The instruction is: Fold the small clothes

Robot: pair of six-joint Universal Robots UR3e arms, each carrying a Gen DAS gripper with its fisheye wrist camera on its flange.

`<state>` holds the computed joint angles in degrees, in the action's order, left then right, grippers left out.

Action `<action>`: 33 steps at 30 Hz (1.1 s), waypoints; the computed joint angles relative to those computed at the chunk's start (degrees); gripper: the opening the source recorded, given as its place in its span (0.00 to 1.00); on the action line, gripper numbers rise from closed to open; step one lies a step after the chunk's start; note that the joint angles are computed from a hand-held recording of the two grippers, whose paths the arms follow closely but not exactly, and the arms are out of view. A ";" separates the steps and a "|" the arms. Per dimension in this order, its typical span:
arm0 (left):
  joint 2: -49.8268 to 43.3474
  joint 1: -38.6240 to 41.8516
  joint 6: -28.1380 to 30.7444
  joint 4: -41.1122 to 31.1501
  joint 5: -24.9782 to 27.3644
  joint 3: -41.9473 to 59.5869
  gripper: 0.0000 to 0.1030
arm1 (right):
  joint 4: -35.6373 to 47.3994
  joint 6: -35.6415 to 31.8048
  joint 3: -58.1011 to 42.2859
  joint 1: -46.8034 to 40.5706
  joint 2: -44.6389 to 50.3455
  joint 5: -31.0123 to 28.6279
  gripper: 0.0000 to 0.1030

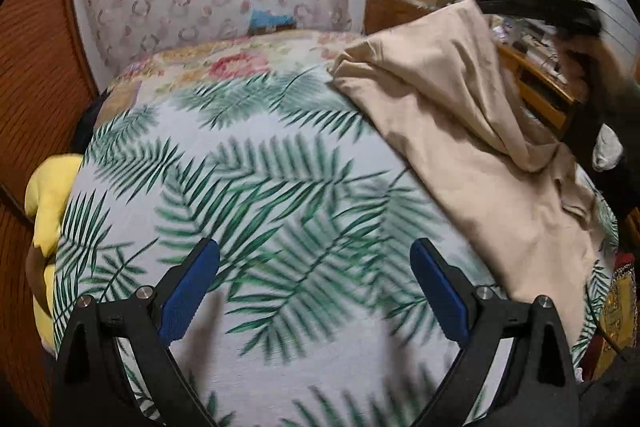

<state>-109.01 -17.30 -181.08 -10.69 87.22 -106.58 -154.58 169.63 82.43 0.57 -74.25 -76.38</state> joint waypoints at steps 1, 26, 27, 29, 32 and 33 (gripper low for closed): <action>-0.27 -0.92 -0.13 -0.08 0.28 0.86 0.94 | 0.58 0.06 -1.16 -0.44 0.91 -1.62 0.02; -9.53 -14.74 -6.21 -5.37 3.84 17.07 0.94 | 28.62 -18.66 34.31 -25.71 -53.72 16.71 0.34; -10.40 -15.19 -6.59 -5.78 4.47 18.09 0.94 | 29.65 -19.46 36.63 -26.72 -56.12 17.99 0.34; -11.60 -16.15 -7.33 -6.32 5.40 19.31 0.94 | 28.62 -18.96 40.64 -25.90 -58.05 19.05 0.34; -12.00 -16.75 -7.75 -5.95 5.13 19.15 0.94 | 20.45 -15.60 47.87 -22.86 -56.66 20.69 0.34; -11.94 -16.91 -7.99 -5.89 5.25 18.94 0.94 | 15.78 -13.30 50.10 -20.38 -54.44 19.75 0.34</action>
<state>-120.95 -34.21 -189.07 -16.58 92.47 -87.64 -138.79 156.33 132.54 -19.81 -128.69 -56.63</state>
